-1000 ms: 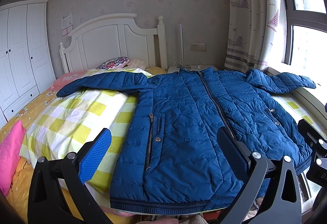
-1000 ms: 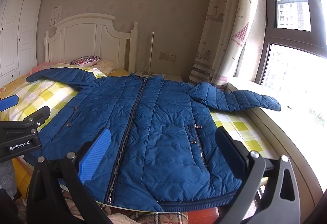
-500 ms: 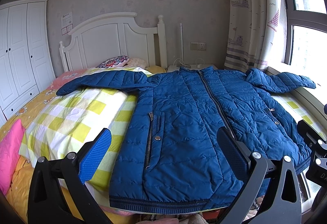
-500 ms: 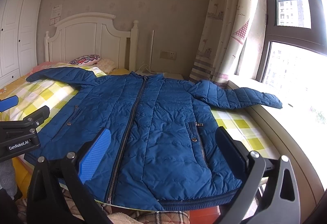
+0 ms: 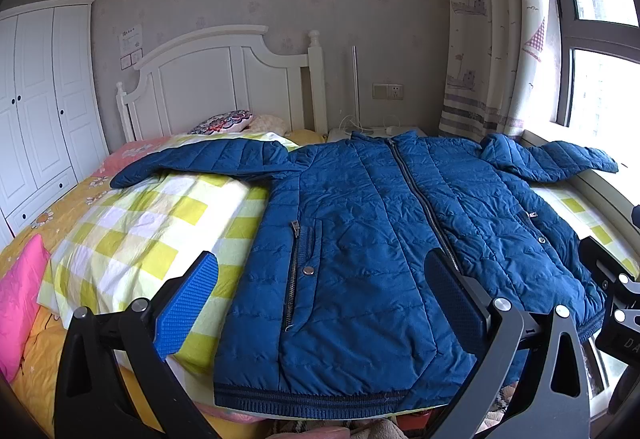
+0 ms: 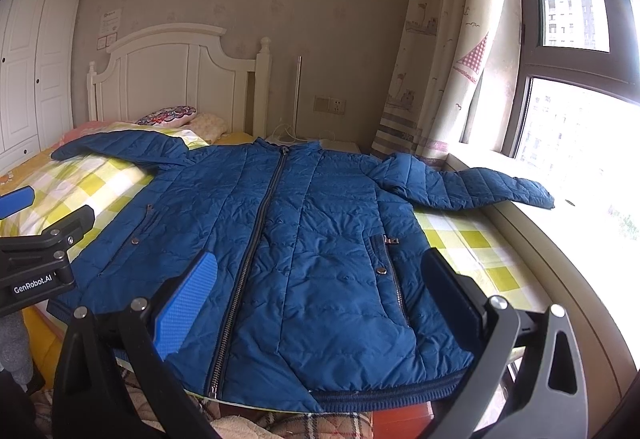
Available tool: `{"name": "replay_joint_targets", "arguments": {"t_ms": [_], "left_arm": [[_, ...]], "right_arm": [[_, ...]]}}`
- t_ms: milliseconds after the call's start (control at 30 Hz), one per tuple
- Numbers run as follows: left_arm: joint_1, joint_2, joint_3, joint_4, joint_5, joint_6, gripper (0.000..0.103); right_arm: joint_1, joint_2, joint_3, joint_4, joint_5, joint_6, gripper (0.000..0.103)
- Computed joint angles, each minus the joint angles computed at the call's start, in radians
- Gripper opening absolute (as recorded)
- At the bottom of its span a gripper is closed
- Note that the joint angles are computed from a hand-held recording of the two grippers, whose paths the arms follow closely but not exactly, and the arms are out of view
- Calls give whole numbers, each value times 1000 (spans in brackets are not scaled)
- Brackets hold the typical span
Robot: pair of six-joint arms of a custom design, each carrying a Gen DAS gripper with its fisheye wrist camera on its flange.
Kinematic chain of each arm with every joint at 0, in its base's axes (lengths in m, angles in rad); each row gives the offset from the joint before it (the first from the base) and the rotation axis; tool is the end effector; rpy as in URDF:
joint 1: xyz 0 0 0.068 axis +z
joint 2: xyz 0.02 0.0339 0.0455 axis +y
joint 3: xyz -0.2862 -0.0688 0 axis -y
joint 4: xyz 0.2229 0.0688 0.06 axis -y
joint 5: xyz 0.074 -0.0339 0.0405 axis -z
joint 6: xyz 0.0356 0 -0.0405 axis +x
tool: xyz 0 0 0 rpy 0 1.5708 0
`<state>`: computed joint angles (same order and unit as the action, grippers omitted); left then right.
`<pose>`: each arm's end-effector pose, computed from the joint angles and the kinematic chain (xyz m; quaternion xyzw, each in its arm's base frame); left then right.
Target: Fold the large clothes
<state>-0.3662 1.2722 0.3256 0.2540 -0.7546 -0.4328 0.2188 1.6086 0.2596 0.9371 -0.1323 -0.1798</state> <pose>0.1877 -0.0459 0.1774 -0.1845 0.8358 0.1535 0.4938 0.2318 0.0564 0.1515 -0.2008 0.8112 0.0660 0.5452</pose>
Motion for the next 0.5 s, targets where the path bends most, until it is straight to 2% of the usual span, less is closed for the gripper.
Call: {"name": "replay_joint_targets", "arguments": {"t_ms": [133,300,400,500], "left_arm": [[26,25,7,10,36,4,99],[131,115,52,54,160,88,99],[226,297,184,44,250,191,99],[323,522,427,-76,348,323,99]], "right_arm": [[-30,29,15,-6,-50,5,101],[-109,93,91,-60,-184,9,101],[-141,164,229,-201,-186,3,101],[-173,287,459,-390,-155,21,101]]}}
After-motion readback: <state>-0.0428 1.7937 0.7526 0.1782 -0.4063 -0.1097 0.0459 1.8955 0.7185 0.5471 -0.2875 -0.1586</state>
